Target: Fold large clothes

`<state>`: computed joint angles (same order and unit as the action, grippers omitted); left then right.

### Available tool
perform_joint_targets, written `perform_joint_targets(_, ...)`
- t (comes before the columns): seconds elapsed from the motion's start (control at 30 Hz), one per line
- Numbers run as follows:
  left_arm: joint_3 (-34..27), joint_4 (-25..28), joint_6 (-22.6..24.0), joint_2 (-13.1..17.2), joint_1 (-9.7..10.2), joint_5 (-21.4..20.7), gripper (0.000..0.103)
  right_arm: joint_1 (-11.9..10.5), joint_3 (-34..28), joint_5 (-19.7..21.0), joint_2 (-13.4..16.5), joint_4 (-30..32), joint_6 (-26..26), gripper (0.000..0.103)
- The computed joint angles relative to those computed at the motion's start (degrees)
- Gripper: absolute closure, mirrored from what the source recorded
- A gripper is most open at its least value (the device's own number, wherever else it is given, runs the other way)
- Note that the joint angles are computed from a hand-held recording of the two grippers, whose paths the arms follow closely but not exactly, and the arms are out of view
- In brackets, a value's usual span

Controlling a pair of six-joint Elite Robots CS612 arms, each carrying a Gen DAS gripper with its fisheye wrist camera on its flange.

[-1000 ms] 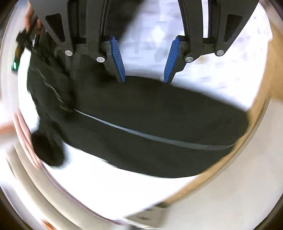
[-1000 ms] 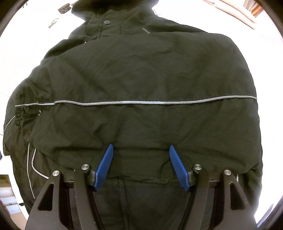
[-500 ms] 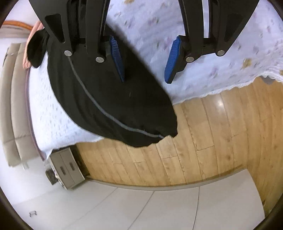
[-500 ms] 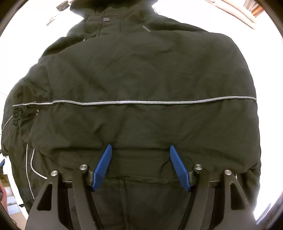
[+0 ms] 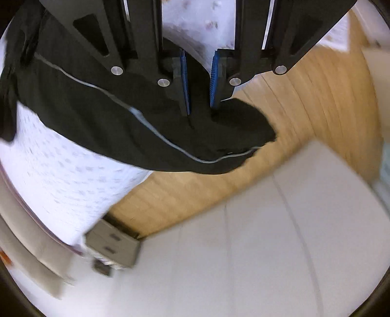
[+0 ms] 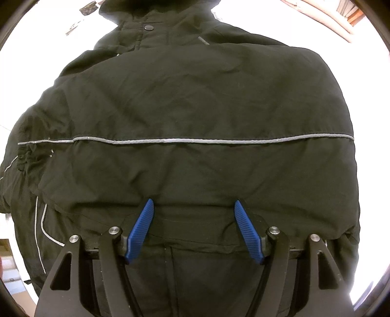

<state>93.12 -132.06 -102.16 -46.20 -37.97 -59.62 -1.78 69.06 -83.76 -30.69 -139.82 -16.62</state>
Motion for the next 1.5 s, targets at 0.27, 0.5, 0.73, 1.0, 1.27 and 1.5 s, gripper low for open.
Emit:
perform_joint_targets(0.27, -14.2, 7.1, 18.7, 4.0, -5.19, 11.8, 0.090, -0.4, 0.1, 1.5, 0.0, 0.0, -1.7, 0.028)
perform_joint_targets(0.5, -30.9, 11.1, 36.8, 13.2, -8.26, 15.8, 0.091, -2.9, 3.1, 9.6, -2.0, -1.0, -2.2, 0.030)
perform_joint_targets(0.73, -47.3, 10.7, 62.9, 24.0, -11.76, 16.6, 0.089, -5.6, 6.6, 9.7, -4.6, -1.4, -4.3, 0.030)
perform_joint_targets(1.0, -48.7, 6.9, 66.7, 25.3, -11.95, 1.8, 0.060, -7.1, 5.2, 12.6, -5.0, 3.6, -5.0, 0.030)
perform_joint_targets(1.27, -39.1, 7.7, 47.9, 18.9, -10.75, -1.4, 0.056, -5.7, -1.6, 23.0, -2.6, 12.3, -7.9, 0.030)
perform_joint_targets(1.5, -32.3, 8.8, 36.0, 15.0, -9.80, -1.6, 0.056, -4.2, -11.0, 27.3, 3.7, 21.1, -4.7, 0.030)
